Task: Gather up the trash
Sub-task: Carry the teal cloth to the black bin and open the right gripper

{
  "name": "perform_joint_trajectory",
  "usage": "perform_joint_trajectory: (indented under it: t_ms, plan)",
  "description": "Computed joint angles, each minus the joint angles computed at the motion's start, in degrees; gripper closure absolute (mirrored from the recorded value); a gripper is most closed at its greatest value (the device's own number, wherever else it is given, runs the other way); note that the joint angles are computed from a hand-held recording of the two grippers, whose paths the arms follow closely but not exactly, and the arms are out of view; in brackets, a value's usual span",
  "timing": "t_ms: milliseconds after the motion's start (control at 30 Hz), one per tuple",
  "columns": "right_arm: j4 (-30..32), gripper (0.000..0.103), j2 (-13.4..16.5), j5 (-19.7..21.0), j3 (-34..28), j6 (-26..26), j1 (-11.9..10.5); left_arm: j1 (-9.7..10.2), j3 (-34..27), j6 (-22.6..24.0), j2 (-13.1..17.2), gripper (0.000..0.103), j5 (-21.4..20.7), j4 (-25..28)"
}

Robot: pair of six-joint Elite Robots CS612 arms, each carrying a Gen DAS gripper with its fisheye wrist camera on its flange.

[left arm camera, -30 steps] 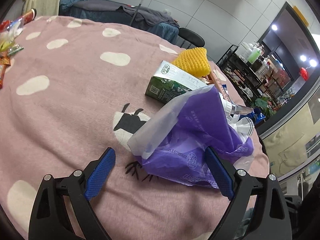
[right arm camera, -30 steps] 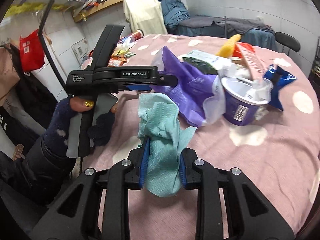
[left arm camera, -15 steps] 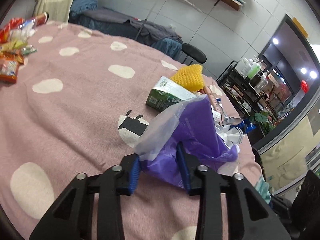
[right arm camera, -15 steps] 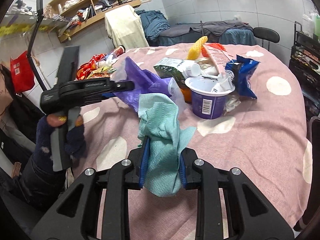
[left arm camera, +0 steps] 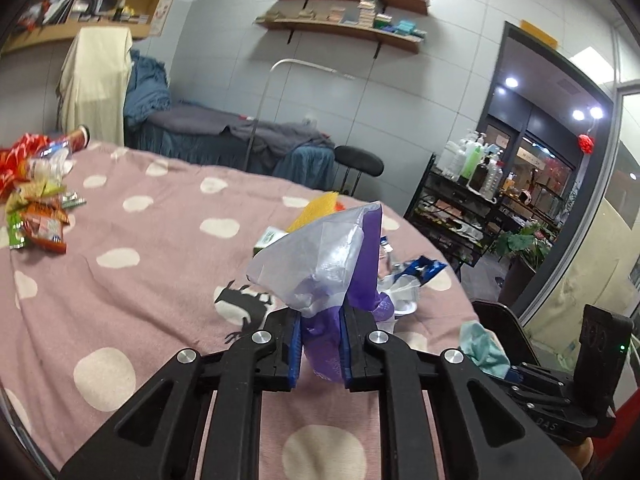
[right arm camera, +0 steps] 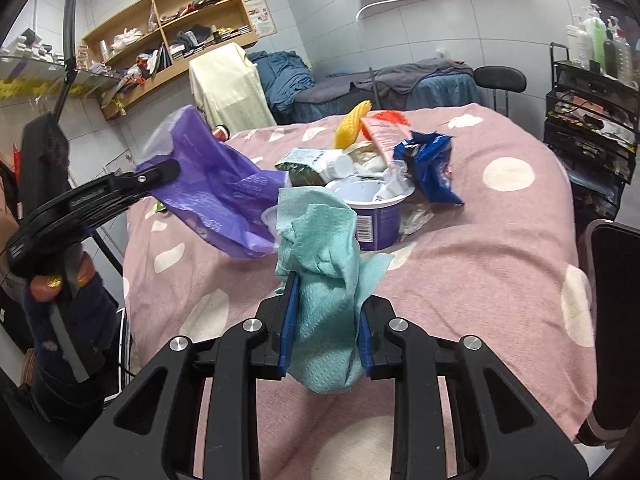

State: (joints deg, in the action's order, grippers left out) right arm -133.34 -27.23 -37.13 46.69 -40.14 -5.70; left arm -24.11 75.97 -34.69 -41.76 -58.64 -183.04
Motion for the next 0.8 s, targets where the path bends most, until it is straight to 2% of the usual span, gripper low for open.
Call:
perform_joint_trajectory:
  t_ms: [167, 333, 433, 567, 800]
  plan:
    - [-5.0, 0.076, 0.52, 0.19, -0.05, 5.14, -0.9, -0.8, -1.27, 3.82, 0.61, 0.088, -0.3, -2.66]
    - [-14.19, 0.076, 2.07, -1.31, -1.5, 14.78, -2.12, -1.18, -3.69, 6.79, 1.97, 0.088, -2.69, -4.44]
    - [-19.13, 0.077, 3.45, -3.82, -3.45, 21.03, -2.92, -1.62, -6.01, 9.51, 3.22, 0.088, -4.04, -4.39]
    - [-22.32, 0.077, 5.26, -8.71, -6.36, 27.37, -3.74, -1.7, -9.36, 11.41, 5.06, 0.088, -8.14, -3.81]
    - [-21.28, 0.076, 9.02, -18.56, -12.93, 33.63, -4.51, -1.66, -17.36, 13.92, 9.02, 0.088, -15.01, 0.54]
